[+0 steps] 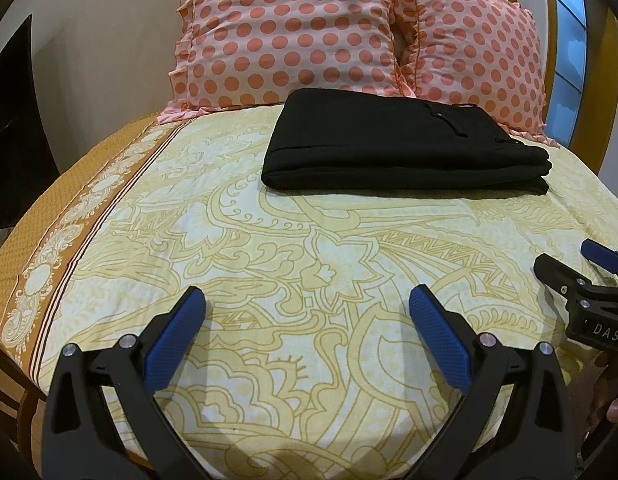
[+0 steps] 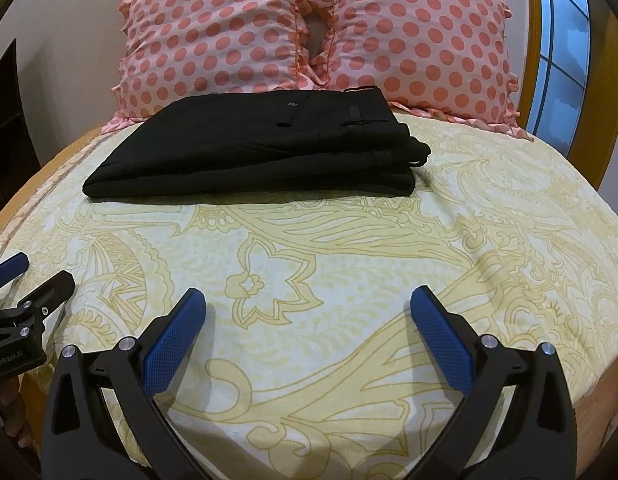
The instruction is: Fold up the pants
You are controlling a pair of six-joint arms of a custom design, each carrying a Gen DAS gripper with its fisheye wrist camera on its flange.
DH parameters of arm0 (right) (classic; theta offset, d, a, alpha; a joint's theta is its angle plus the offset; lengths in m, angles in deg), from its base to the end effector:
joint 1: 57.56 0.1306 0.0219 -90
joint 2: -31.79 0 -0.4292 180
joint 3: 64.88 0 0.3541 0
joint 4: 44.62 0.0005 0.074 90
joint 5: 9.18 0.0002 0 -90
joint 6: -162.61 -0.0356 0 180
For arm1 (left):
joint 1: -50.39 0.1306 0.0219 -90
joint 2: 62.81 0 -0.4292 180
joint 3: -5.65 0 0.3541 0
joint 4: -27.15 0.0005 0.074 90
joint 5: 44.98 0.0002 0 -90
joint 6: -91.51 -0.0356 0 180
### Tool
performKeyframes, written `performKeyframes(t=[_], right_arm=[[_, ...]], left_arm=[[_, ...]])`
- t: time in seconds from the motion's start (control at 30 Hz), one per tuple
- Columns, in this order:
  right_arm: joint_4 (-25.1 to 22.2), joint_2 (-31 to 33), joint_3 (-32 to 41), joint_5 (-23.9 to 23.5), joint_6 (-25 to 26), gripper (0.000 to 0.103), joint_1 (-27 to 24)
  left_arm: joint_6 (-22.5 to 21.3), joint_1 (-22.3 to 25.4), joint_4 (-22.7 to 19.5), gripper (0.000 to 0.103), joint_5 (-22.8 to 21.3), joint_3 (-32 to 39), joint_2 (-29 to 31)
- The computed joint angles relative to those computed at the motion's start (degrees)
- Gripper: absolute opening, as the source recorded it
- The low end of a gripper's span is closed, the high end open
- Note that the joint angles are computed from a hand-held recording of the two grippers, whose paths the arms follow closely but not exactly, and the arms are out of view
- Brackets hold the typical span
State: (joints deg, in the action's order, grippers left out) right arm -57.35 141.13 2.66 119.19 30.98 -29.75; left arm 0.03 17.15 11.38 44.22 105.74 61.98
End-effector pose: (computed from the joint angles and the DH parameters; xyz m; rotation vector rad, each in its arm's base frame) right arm 0.4413 0.2072 0.2164 0.5216 2.2136 -0.2347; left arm 0.5618 -0.3682 0.2638 0.6769 2.1899 -0.2739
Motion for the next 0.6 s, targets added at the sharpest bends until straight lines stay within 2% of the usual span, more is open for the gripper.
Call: performKeyframes(t=[0.6], right_arm=[[-0.50,0.25,0.45,0.40,-0.56,0.102,0.32]], left_arm=[[-0.12,-0.07,-1.18,0.101,0.05,0.78,0.32]])
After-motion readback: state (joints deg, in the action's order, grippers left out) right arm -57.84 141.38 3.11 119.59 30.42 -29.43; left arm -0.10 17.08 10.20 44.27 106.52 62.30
